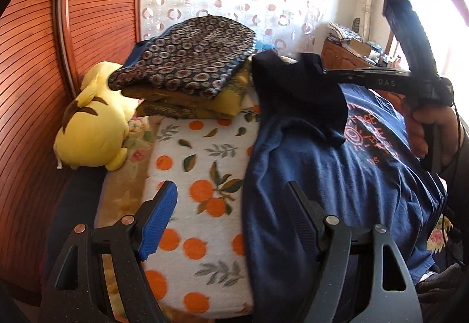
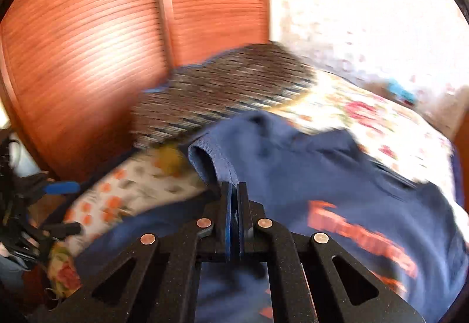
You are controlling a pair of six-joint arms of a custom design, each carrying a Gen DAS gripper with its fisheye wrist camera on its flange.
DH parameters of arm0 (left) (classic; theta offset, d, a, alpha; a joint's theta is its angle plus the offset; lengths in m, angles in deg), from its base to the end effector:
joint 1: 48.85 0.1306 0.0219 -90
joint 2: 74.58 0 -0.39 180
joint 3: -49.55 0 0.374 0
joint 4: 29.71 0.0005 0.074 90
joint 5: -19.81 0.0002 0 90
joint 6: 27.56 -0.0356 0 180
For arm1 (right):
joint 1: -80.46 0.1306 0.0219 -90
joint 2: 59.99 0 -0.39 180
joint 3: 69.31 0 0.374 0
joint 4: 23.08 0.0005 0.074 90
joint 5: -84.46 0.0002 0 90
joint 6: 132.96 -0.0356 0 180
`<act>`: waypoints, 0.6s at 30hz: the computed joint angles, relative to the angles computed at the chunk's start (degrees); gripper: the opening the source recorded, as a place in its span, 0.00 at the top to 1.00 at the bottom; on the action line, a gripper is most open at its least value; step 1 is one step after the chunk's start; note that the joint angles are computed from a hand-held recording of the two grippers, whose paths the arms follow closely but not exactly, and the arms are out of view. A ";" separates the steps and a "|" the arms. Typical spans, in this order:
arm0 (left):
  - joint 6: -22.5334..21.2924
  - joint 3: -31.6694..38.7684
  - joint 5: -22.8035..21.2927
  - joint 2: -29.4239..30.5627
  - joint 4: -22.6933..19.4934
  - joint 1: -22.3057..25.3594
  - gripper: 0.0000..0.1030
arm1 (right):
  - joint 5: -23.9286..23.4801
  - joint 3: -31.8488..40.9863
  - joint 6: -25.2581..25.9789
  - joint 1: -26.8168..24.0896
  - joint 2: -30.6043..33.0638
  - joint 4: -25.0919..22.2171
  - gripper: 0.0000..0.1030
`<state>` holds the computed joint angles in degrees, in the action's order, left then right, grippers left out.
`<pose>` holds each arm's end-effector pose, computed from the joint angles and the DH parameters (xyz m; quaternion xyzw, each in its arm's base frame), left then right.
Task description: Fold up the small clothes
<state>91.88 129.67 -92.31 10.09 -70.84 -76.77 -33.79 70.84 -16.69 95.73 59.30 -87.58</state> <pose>0.3887 -0.1914 0.4126 -0.0844 0.9079 -0.0218 0.4100 0.6115 0.1839 0.5311 -0.4059 0.7995 0.1867 0.4015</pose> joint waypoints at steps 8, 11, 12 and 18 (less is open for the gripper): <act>-2.50 4.81 2.17 5.70 -0.58 0.50 0.26 | 9.73 -5.43 -4.34 -3.29 -2.22 6.09 0.96; -3.70 6.74 2.46 7.63 -1.06 0.81 0.26 | 9.65 -4.89 -5.54 -3.34 -2.12 5.99 0.85; -4.04 7.33 2.63 8.22 -1.22 1.02 0.26 | 8.55 -5.08 -5.74 -3.38 -2.39 6.07 0.76; -5.83 9.75 3.53 10.97 -1.91 2.22 0.26 | -0.91 0.42 -3.18 -2.78 2.03 1.98 0.52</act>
<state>86.05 139.42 -88.78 21.06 -72.75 -74.56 -34.71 71.26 -19.87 92.95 61.33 -85.60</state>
